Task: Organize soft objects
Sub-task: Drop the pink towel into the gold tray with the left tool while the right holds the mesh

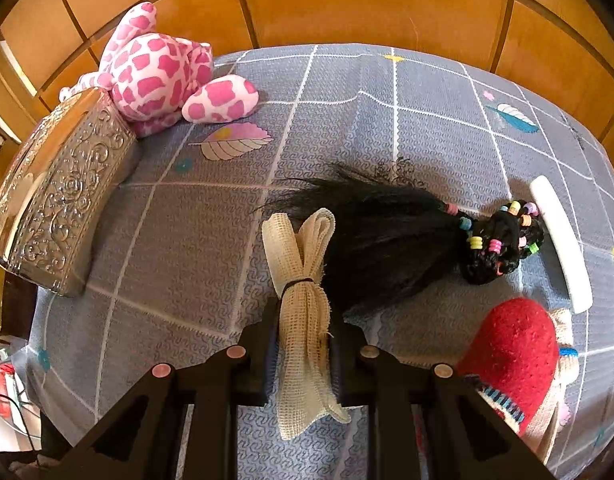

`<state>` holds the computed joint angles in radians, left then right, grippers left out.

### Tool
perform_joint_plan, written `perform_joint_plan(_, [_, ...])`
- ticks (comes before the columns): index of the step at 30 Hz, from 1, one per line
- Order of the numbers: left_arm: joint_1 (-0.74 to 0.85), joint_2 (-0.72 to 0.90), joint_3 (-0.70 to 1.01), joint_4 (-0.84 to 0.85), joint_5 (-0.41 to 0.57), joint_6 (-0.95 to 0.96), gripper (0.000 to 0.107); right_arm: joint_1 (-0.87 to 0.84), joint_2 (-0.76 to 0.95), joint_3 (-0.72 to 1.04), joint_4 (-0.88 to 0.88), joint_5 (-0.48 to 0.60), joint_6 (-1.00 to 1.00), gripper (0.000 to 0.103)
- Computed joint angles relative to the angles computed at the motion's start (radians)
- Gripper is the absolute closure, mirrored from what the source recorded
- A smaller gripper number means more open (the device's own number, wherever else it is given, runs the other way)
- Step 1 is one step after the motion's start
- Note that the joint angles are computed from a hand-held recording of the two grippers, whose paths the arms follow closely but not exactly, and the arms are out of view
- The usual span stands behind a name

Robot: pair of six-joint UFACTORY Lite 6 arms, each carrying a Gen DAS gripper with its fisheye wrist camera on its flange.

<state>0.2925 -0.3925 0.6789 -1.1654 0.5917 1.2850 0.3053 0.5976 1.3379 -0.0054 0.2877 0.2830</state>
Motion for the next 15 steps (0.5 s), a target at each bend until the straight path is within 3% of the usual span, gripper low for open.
perform_joint_plan(6, [0.299,0.159,0.069,0.006,0.032,0.103,0.065,0.008,0.012,0.014,-0.049,0.005,0.044,0.083])
perform_joint_plan(15, [0.560,0.584,0.383,0.058,-0.117,0.155,0.065,0.013,0.015,0.015,-0.065,0.003,0.068,0.083])
